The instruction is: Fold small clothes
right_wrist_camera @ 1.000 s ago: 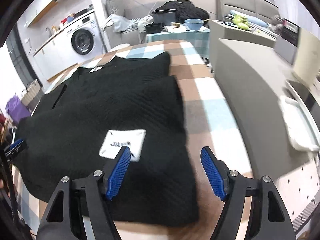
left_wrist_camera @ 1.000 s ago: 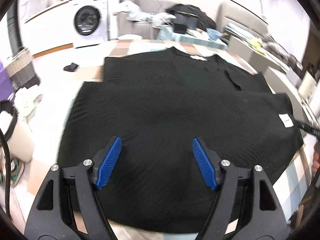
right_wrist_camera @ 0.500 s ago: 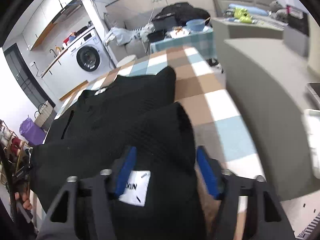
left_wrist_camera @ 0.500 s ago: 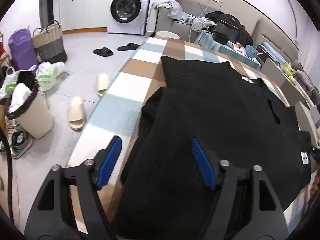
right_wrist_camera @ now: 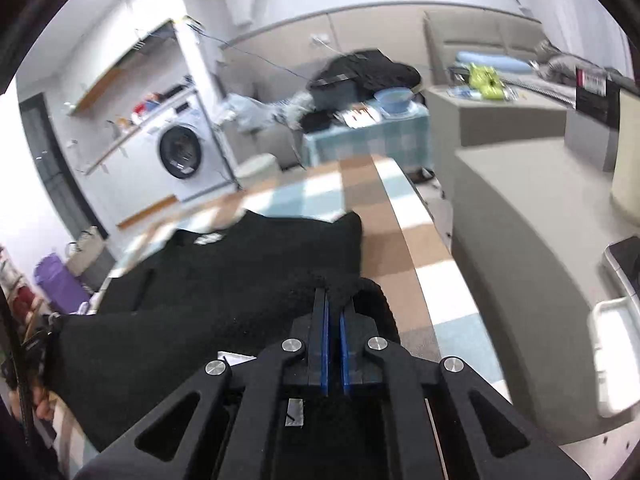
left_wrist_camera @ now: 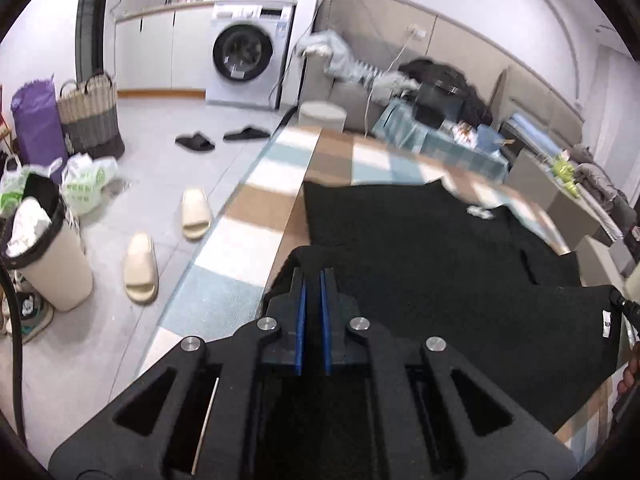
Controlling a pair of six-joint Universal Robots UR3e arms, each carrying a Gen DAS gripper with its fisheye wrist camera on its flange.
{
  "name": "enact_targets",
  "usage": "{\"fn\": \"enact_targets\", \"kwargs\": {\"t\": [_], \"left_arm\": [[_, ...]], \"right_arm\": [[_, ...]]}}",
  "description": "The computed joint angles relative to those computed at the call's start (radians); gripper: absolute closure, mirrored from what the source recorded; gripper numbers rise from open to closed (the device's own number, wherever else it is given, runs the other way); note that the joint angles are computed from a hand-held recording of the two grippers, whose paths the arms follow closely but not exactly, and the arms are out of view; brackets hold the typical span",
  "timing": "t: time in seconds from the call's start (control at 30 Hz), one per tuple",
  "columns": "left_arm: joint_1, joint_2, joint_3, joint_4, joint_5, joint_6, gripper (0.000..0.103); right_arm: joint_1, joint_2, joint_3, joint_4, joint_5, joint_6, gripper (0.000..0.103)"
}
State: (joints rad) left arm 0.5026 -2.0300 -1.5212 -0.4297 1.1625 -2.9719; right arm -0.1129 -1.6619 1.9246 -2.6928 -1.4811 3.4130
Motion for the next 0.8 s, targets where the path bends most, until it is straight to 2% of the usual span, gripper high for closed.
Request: {"fn": "enact_targets", "kwargs": {"t": [0.1,0.13,0.17,0.2,0.23,0.27,0.3,0.33,0.4,0.47,0.5,0.53,0.57,0.63,0.67,0.7,0.73,0.8], "left_arm": [[-0.016,-0.076,0.087,-0.072,0.028,-0.018,0.098],[-0.011,-0.078,0.089,-0.088,0.020,-0.024,0.096],[-0.009,-0.073,0.085,-0.096,0.023,-0.025,0.089],[-0.007,-0.071,0.078,-0.091,0.026,-0.023,0.085],[-0.003,-0.056,0.052,-0.077,0.032,-0.017,0.075],[0.003,-0.032,0.013,-0.055,0.039,-0.013,0.063],[0.014,-0.002,-0.031,-0.037,0.032,-0.006,0.058],[0.027,0.029,-0.080,-0.017,0.016,0.002,0.053],[0.045,0.072,-0.144,0.000,-0.013,0.017,0.053],[0.053,0.109,-0.192,0.007,-0.028,0.029,0.053],[0.052,0.121,-0.211,0.018,-0.037,0.040,0.054],[0.054,0.146,-0.240,0.024,-0.039,0.051,0.062],[0.041,0.149,-0.245,0.031,-0.023,0.058,0.080],[0.020,0.150,-0.247,0.035,0.002,0.073,0.099],[0.019,0.155,-0.252,0.040,0.001,0.073,0.100],[0.022,0.161,-0.259,0.049,-0.006,0.071,0.101],[0.030,0.173,-0.269,0.061,-0.019,0.071,0.101],[0.040,0.193,-0.291,0.091,-0.026,0.073,0.101]], "right_arm": [[0.036,0.128,-0.100,0.097,-0.088,0.046,0.098],[0.044,0.134,-0.107,0.120,-0.113,0.059,0.097],[0.034,0.126,-0.101,0.141,-0.105,0.074,0.090],[0.010,0.099,-0.068,0.131,-0.066,0.070,0.086],[-0.007,0.069,-0.033,0.119,-0.043,0.065,0.084],[-0.033,0.020,0.006,0.126,-0.010,0.051,0.074],[-0.057,-0.021,0.039,0.138,0.019,0.035,0.067],[-0.072,-0.055,0.068,0.139,0.039,0.026,0.066],[-0.124,-0.138,0.134,0.167,0.107,-0.019,0.063],[-0.132,-0.154,0.155,0.167,0.115,-0.034,0.063],[-0.127,-0.150,0.160,0.147,0.109,-0.029,0.063],[-0.116,-0.148,0.162,0.137,0.100,-0.020,0.063],[-0.110,-0.133,0.153,0.130,0.110,-0.020,0.063],[-0.099,-0.103,0.135,0.118,0.129,-0.021,0.064],[-0.086,-0.087,0.129,0.101,0.126,-0.024,0.070],[-0.079,-0.077,0.119,0.103,0.128,-0.032,0.086],[-0.073,-0.076,0.114,0.101,0.135,-0.039,0.096],[-0.105,-0.124,0.170,0.011,0.212,-0.051,0.100]]}}
